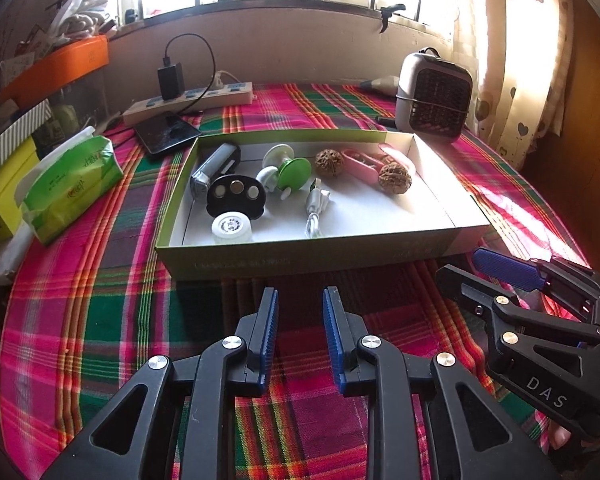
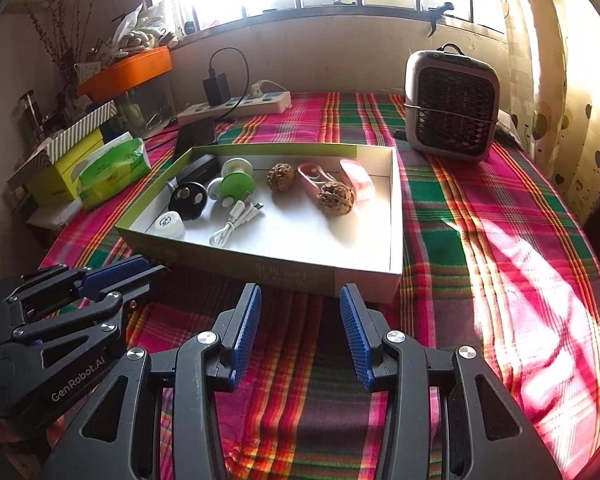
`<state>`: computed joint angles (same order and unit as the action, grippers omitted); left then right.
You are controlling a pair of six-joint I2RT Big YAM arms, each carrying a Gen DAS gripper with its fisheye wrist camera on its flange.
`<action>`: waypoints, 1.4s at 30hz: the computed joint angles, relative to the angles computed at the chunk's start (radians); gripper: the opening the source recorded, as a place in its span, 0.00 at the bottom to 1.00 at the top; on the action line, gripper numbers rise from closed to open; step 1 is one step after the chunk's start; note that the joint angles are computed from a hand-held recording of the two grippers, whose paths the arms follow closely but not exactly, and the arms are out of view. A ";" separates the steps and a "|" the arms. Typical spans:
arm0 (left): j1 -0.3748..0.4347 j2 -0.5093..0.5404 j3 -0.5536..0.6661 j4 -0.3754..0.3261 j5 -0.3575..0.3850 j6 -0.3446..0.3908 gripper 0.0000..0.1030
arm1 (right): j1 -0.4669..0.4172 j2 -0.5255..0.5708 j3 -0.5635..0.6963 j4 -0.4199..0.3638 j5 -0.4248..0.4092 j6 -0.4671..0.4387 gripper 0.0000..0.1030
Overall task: Organize objects
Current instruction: 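Withdraw both tools from the box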
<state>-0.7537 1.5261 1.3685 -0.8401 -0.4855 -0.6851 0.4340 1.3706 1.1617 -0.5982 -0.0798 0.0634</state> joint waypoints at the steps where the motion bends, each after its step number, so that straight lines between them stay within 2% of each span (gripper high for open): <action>1: -0.005 0.003 -0.002 -0.006 -0.010 -0.002 0.21 | 0.001 -0.002 -0.006 -0.004 0.004 -0.002 0.42; 7: -0.018 0.003 -0.018 -0.019 0.003 -0.037 0.21 | -0.004 -0.010 -0.027 -0.026 0.015 0.003 0.42; 10: -0.021 0.005 -0.018 -0.024 -0.001 -0.043 0.21 | 0.004 -0.014 -0.030 -0.033 0.066 0.003 0.42; 13: -0.020 0.005 -0.019 -0.028 -0.002 -0.052 0.21 | -0.002 -0.013 -0.030 -0.051 0.051 0.012 0.45; 18: -0.022 0.009 -0.014 -0.035 -0.007 -0.064 0.22 | 0.004 -0.014 -0.031 -0.060 0.076 0.014 0.46; 24: -0.032 0.028 0.012 -0.074 -0.033 -0.059 0.24 | 0.015 -0.009 -0.026 -0.067 0.102 0.001 0.50; 42: -0.029 0.021 0.003 -0.063 -0.025 -0.060 0.24 | 0.017 -0.008 -0.024 -0.071 0.105 -0.002 0.52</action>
